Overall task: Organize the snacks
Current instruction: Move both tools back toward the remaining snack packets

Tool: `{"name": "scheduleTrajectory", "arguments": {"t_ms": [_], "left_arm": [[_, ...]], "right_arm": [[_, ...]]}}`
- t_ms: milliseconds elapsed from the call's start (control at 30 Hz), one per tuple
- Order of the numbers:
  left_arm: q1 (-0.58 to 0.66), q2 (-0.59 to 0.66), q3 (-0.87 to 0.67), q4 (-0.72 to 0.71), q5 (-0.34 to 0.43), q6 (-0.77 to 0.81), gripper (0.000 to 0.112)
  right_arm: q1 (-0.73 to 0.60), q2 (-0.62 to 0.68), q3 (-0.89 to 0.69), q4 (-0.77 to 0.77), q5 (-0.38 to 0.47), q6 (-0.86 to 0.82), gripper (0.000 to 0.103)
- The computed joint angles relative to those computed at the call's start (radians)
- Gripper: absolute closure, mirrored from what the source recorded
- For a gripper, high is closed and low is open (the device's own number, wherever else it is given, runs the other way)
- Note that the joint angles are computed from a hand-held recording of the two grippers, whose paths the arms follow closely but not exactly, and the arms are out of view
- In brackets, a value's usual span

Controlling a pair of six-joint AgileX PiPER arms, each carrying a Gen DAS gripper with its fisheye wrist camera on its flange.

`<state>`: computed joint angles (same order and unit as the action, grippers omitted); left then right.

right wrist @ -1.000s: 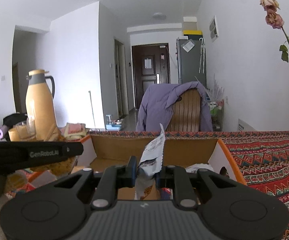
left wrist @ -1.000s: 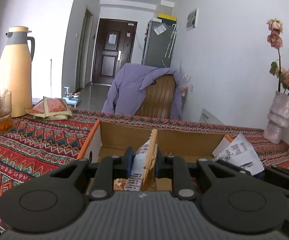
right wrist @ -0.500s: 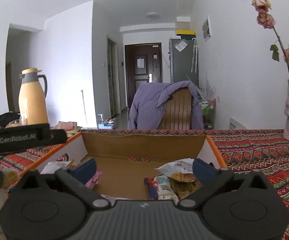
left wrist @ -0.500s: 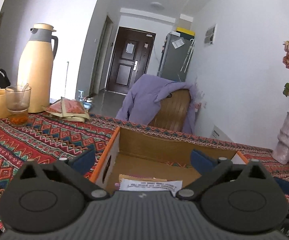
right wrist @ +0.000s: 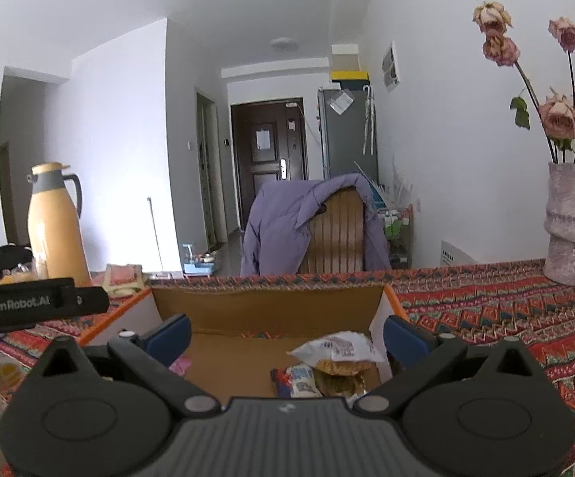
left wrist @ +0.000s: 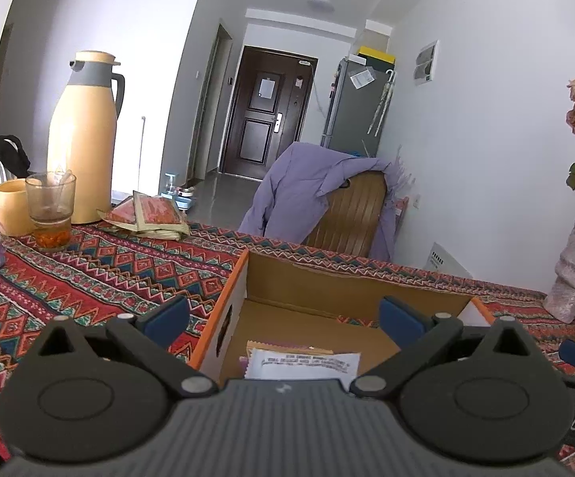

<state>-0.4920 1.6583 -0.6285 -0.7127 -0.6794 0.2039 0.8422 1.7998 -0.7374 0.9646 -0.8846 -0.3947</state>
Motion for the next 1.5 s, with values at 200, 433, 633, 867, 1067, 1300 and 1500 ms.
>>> {"name": "scheduleTrajectory", "arguments": {"t_ms": [200, 433, 633, 867, 1067, 1300, 1500], "left_arm": [[-0.041, -0.139, 0.024, -0.156, 0.057, 0.15, 0.009], [-0.067, -0.275, 0.097, -0.265, 0.084, 0.294, 0.009], [-0.094, -0.389, 0.211, -0.301, 0.091, 0.339, 0.009], [-0.151, -0.503, 0.344, -0.395, 0.101, 0.403, 0.009], [-0.182, -0.582, 0.461, -0.444, 0.122, 0.422, 0.009], [-0.252, -0.629, 0.552, -0.528, 0.108, 0.448, 0.009], [-0.301, -0.596, 0.57, -0.535, 0.092, 0.417, 0.009]], "right_arm": [[0.027, -0.097, 0.03, 0.07, 0.012, -0.055, 0.0], [0.127, -0.221, 0.1, 0.172, -0.026, -0.142, 0.0], [0.238, -0.284, 0.17, 0.255, -0.053, -0.154, 0.0], [0.401, -0.286, 0.21, 0.413, -0.115, -0.19, 0.0], [0.529, -0.273, 0.244, 0.511, -0.133, -0.171, 0.0], [0.621, -0.238, 0.264, 0.584, -0.114, -0.14, 0.0], [0.649, -0.191, 0.243, 0.619, -0.083, -0.141, 0.0]]}}
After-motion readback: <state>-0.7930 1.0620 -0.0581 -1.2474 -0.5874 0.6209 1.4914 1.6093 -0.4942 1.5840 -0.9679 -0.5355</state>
